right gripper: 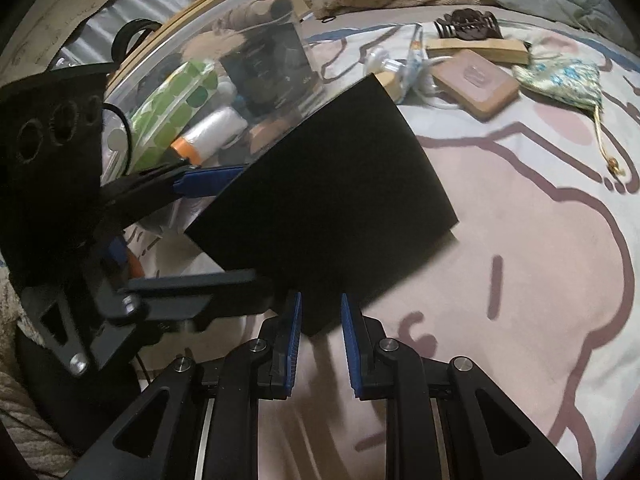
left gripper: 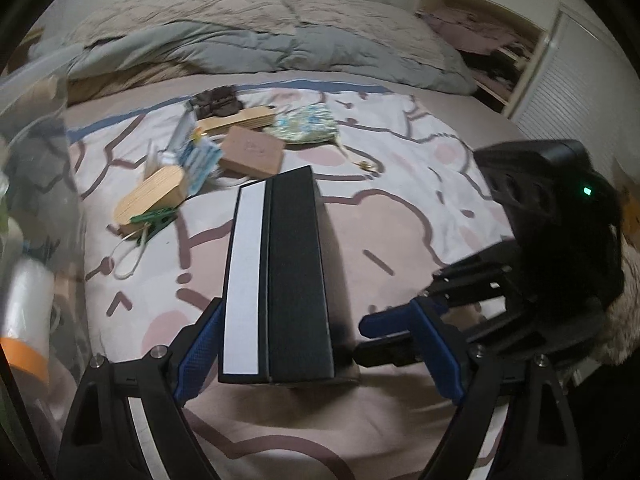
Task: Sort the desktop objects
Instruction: 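Close the left tool around the upright CHANEL box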
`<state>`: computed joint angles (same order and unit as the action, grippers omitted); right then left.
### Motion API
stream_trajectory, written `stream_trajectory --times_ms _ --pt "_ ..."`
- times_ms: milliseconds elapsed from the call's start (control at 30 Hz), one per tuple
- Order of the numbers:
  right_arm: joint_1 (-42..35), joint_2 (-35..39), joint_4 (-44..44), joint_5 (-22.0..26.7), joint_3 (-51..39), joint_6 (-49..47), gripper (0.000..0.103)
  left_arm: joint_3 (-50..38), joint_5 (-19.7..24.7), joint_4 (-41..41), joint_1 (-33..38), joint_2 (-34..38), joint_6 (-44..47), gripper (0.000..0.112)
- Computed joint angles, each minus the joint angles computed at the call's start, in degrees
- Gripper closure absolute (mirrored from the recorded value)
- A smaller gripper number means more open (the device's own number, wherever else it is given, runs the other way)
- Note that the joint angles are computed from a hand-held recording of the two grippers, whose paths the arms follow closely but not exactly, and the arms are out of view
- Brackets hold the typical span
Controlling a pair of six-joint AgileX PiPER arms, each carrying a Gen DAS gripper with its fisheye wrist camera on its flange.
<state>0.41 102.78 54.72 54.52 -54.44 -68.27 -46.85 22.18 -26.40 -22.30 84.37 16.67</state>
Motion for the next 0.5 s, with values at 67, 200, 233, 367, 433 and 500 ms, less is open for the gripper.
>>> stream_trajectory --times_ms 67,200,233,367,433,500 --pt "0.2 0.5 0.7 0.2 -0.4 0.1 0.083 -0.3 0.2 0.1 0.6 0.5 -0.7 0.025" --pt "-0.7 1.9 1.9 1.1 -0.3 -1.1 0.083 -0.6 0.4 -1.6 0.9 0.0 1.7 0.033" --pt "-1.0 2.3 1.9 1.5 -0.5 -0.9 0.083 -0.6 0.2 -1.2 0.4 -0.1 1.8 0.034" --pt "-1.5 2.6 1.1 0.0 0.2 0.6 0.062 -1.4 -0.7 5.7 -2.5 0.8 -2.8 0.05" --pt "-1.6 2.7 0.4 -1.6 0.6 1.4 0.054 -2.0 -1.1 11.7 -4.0 1.4 -8.1 0.057" --pt "-1.1 3.5 -0.2 -1.7 -0.4 3.4 0.053 -2.7 -1.6 15.1 -4.5 1.7 -11.1 0.061"
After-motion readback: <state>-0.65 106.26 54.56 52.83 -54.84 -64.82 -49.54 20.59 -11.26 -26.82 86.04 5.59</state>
